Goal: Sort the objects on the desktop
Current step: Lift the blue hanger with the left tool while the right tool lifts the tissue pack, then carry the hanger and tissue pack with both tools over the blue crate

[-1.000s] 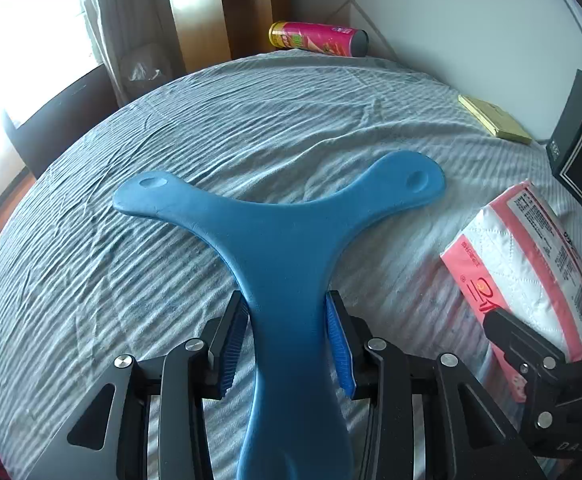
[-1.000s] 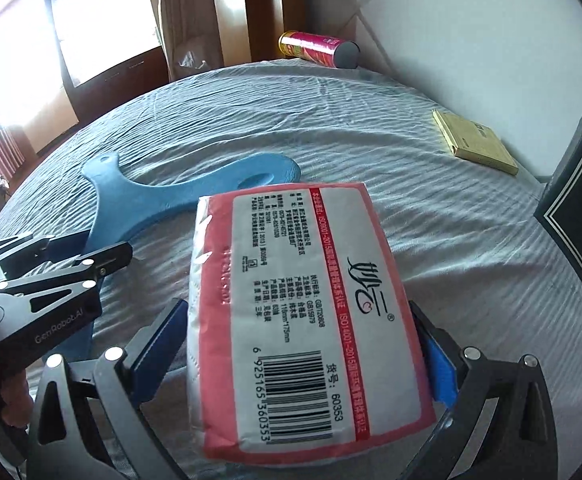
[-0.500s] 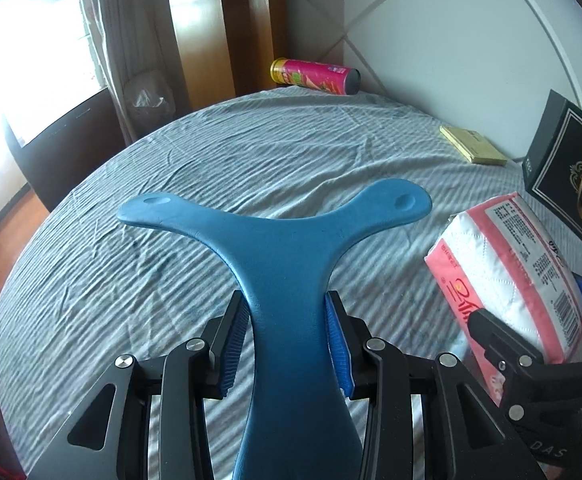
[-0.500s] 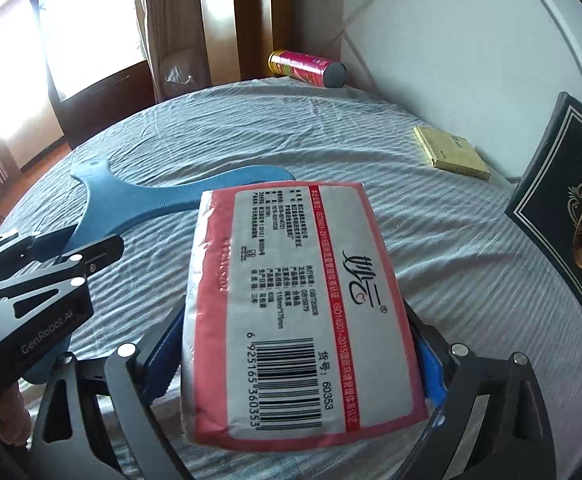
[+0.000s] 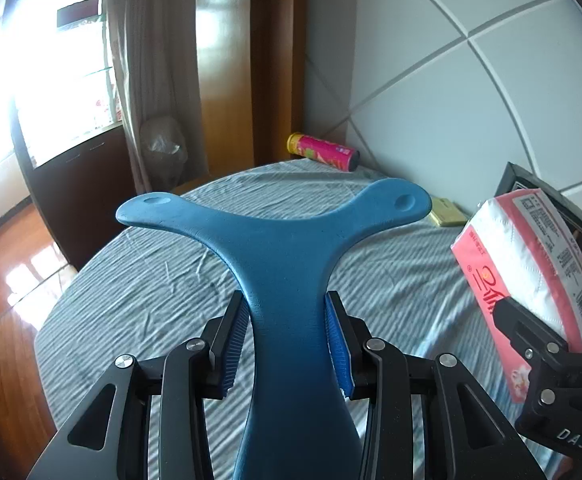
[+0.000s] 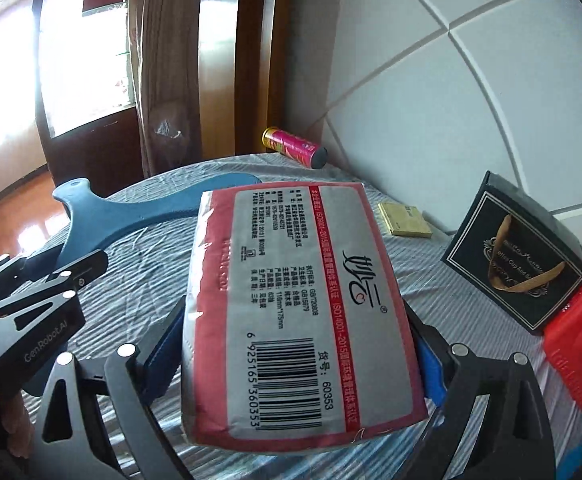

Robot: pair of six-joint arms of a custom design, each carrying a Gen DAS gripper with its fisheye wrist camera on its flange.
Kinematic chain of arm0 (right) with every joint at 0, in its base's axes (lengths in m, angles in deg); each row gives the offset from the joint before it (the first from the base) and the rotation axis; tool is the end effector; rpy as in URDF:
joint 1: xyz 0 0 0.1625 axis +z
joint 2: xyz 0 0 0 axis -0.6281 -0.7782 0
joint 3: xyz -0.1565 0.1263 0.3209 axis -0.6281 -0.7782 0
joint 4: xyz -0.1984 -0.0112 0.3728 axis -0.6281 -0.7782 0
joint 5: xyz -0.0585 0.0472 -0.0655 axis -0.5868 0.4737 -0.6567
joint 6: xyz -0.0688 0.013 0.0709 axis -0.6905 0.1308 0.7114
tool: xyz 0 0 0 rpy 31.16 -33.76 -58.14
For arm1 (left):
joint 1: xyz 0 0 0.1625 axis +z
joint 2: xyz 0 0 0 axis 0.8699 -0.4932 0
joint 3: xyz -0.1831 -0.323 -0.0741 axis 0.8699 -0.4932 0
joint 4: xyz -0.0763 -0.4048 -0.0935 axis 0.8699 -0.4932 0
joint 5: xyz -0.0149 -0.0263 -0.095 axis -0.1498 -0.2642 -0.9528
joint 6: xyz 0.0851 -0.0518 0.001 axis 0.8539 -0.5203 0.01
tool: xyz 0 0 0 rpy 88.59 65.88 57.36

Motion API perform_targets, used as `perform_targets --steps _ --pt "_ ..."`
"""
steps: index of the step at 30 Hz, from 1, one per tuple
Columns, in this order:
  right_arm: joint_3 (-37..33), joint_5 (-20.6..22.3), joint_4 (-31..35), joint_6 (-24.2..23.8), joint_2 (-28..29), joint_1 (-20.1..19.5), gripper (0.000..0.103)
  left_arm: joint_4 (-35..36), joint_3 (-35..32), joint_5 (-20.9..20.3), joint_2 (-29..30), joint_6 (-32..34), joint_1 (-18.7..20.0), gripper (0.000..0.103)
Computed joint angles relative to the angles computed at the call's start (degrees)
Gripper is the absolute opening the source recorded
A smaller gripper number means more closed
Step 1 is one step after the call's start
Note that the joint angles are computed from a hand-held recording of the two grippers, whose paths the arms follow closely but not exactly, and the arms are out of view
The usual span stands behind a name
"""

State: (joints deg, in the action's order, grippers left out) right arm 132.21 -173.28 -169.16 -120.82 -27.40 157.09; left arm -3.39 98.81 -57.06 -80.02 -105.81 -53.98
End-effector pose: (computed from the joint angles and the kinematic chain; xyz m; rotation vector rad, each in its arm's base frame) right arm 0.3267 -0.3736 0.2523 1.6778 -2.2570 0.5184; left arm -0.3744 -0.2339 0.1984 -0.5566 1.6660 -1.2404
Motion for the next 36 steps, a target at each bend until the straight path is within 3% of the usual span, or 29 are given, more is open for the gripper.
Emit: perform_targets --steps 6,16,24,30,34,36 --pt "1.4 -6.1 -0.5 7.7 -7.6 7.0 0.095 2.1 -2.8 1.0 -0.8 4.5 -5.5 0.037" --pt "3.9 -22.5 4.1 23.1 -19.0 19.3 0.095 -0.7 -6.0 3.1 0.0 14.4 -14.1 0.037" --pt "1.7 -35.8 13.2 31.8 -27.7 28.2 0.095 -7.0 -12.4 10.5 6.9 23.3 -16.3 0.037" --pt "-2.7 -46.2 19.8 33.7 -35.0 31.7 0.095 -16.5 -21.4 19.1 17.0 34.4 -15.2 0.037" --pt "-6.8 -50.9 21.5 29.3 -40.3 29.8 0.095 -26.7 -29.9 24.0 26.5 44.8 -14.2 0.037" --pt "-9.3 -51.8 20.6 24.9 -42.7 27.3 0.095 -31.5 -36.0 25.6 32.4 50.2 -13.4 0.037"
